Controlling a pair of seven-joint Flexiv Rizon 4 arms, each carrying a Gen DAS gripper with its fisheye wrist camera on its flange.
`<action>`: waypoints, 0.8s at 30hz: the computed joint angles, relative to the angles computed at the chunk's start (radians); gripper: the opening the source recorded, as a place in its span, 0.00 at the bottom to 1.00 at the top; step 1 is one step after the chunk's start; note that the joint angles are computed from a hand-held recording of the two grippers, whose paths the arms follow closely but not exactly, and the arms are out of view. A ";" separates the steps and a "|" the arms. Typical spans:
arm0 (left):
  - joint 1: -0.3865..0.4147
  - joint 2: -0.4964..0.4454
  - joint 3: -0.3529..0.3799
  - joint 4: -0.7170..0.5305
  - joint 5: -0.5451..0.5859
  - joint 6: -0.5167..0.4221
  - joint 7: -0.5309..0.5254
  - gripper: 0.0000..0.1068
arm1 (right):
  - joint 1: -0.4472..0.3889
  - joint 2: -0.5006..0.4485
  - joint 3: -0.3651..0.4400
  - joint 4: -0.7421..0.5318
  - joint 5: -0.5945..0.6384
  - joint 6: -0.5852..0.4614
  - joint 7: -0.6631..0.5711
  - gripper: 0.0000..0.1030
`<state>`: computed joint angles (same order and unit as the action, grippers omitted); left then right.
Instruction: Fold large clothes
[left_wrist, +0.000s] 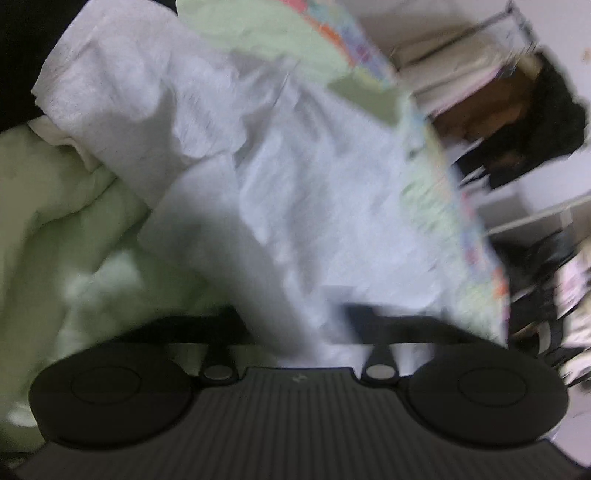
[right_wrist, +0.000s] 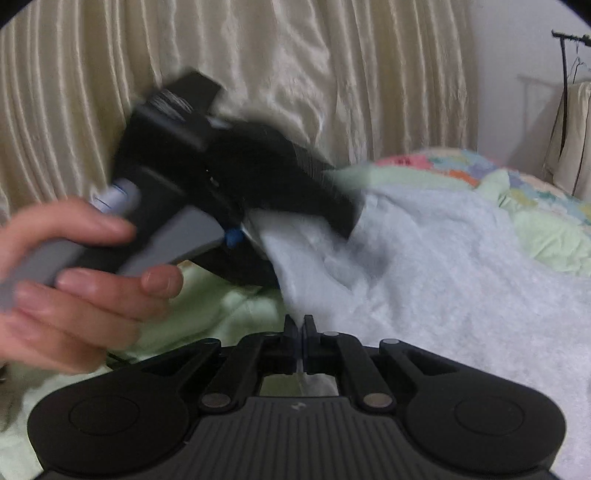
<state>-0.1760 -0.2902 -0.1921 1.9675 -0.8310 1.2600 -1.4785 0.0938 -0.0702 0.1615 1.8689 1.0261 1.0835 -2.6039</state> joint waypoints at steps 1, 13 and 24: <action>-0.009 0.003 0.007 0.008 0.016 0.030 -0.007 0.03 | -0.009 0.020 -0.004 0.014 0.007 0.002 0.025 0.31; -0.008 0.016 -0.040 0.045 -0.064 0.112 0.103 0.03 | -0.164 0.325 -0.262 0.369 -0.061 -0.058 0.966 0.84; 0.007 -0.061 -0.028 -0.219 0.126 0.175 0.050 0.03 | -0.189 -0.013 -0.357 -0.047 0.355 -0.166 0.574 0.09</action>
